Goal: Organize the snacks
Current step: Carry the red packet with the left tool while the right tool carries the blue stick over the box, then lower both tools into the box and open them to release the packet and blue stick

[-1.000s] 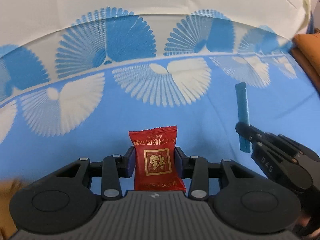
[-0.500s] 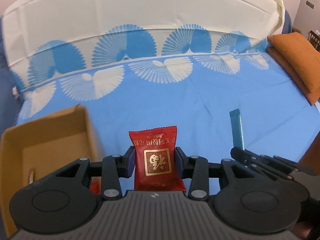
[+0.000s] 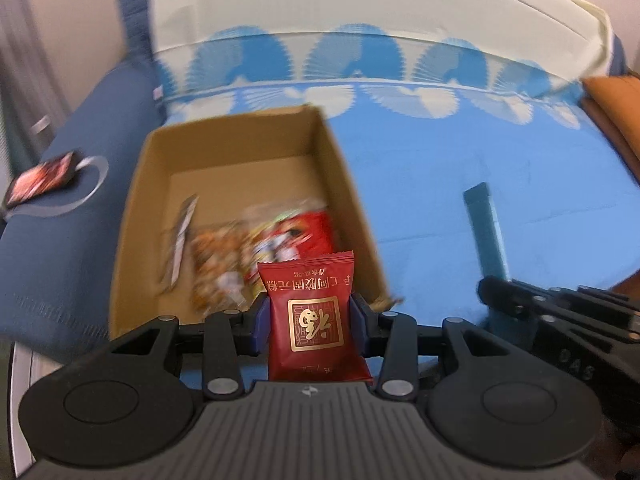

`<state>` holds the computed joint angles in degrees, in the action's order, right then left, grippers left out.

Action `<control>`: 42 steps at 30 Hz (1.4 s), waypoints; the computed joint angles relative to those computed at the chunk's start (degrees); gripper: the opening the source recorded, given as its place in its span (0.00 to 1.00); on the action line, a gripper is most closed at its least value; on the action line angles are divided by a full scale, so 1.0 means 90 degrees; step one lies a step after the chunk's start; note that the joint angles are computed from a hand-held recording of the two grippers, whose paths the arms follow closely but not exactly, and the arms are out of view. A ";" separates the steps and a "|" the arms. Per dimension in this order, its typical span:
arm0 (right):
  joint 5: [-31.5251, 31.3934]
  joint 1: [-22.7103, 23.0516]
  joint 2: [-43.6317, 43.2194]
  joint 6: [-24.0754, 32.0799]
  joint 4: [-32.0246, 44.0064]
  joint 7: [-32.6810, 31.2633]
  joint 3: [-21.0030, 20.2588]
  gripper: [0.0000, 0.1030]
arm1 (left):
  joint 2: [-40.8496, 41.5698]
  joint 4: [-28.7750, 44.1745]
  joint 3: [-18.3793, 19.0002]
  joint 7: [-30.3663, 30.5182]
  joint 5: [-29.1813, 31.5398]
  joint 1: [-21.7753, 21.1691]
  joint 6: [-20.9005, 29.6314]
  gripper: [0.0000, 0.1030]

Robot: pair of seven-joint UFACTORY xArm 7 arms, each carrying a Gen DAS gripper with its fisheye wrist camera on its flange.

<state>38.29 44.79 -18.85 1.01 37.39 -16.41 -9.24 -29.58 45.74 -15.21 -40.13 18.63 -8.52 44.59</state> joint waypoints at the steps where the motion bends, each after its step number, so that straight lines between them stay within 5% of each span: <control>1: -0.0115 -0.0147 -0.0083 0.0015 -0.0071 0.0129 0.0214 0.05 | -0.0258 -0.0187 0.0047 -0.0056 -0.0054 -0.0011 0.0044 0.44; 6: -0.0865 -0.0682 -0.0409 -0.0046 -0.0341 0.0826 0.0964 0.05 | -0.1194 -0.0747 0.0045 -0.0148 -0.0093 0.0105 0.0161 0.44; 15: -0.1915 -0.1080 -0.0838 0.0035 -0.0611 0.1706 0.1485 0.05 | -0.1762 -0.1027 -0.0010 -0.0037 -0.0390 0.0174 0.0135 0.44; 29: -0.2542 -0.0867 -0.0566 0.0204 -0.0426 0.2137 0.1150 0.06 | -0.1583 -0.1075 0.0043 0.0091 -0.0564 0.0281 -0.0011 0.45; 42: -0.2505 -0.1031 0.0244 0.0430 0.0329 0.1576 0.1268 0.06 | -0.0982 -0.0722 0.0503 0.0477 -0.0535 0.0672 -0.0324 0.45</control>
